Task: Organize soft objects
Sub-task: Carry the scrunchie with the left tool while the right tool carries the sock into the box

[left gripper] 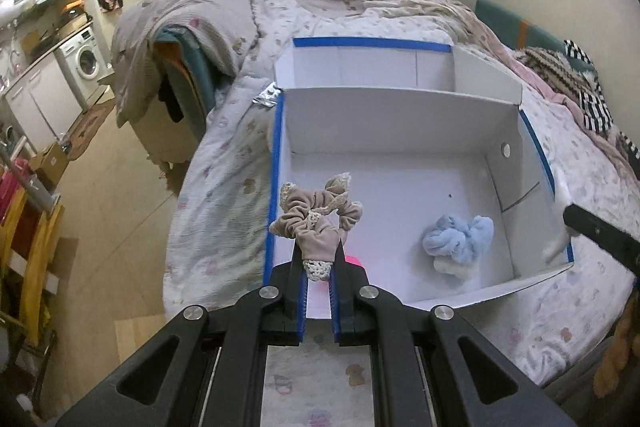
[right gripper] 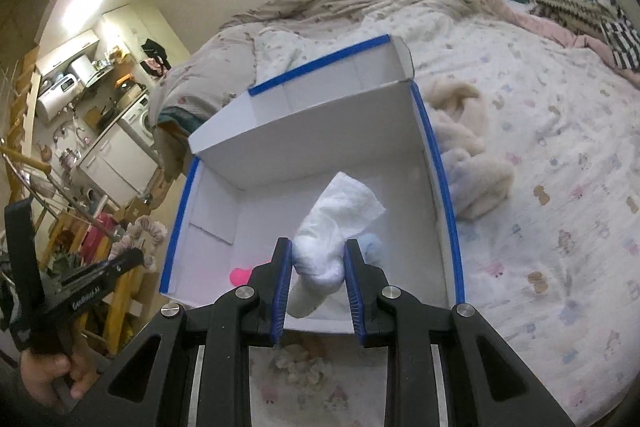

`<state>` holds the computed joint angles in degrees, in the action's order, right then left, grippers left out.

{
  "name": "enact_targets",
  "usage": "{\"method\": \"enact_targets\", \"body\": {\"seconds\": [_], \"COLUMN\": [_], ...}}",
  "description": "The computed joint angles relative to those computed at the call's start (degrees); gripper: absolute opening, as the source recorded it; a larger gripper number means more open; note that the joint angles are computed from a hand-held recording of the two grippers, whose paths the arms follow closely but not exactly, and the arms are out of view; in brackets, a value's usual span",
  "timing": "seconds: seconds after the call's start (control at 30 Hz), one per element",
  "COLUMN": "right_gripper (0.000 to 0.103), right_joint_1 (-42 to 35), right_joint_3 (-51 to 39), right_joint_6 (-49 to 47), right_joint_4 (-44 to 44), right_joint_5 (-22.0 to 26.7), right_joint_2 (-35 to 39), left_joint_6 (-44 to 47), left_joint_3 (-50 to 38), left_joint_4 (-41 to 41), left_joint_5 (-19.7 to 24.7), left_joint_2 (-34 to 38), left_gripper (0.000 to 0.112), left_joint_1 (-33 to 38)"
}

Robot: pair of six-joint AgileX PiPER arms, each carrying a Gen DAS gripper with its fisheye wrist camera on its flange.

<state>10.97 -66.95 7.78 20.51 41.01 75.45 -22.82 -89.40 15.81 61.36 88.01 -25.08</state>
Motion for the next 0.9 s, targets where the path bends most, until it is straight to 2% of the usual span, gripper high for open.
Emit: {"method": "enact_targets", "body": {"seconds": [0.27,0.4,0.57,0.7,0.9], "right_gripper": [0.028,0.028,0.028,0.028,0.028], "right_joint_1": [-1.2,-1.2,0.9,2.3,3.1], "right_joint_3": [-3.2,-4.8,-6.5,-7.1,-7.4], "right_joint_6": [-1.8,-2.4,-0.7,0.2,1.3], "right_joint_4": [1.4,1.3,-1.5,-3.7,-5.5], "right_joint_5": [-0.4,-0.3,0.3,1.0,1.5], "right_joint_2": [5.0,7.4,10.2,12.0,13.5], "left_joint_6": [1.7,2.7,3.3,6.0,5.4], "left_joint_3": [-5.3,-7.7,-6.3,-7.4,-6.4], "left_joint_4": [-2.0,-1.4,-2.4,-7.4,-7.7], "left_joint_5": [0.3,-1.1,-4.5,-3.8,-5.7], "left_joint_2": [6.8,10.2,12.5,15.2,16.2], "left_gripper": [0.009,0.009,0.009,0.009,0.009], "left_joint_1": [0.7,0.5,0.8,2.4,2.6]}}
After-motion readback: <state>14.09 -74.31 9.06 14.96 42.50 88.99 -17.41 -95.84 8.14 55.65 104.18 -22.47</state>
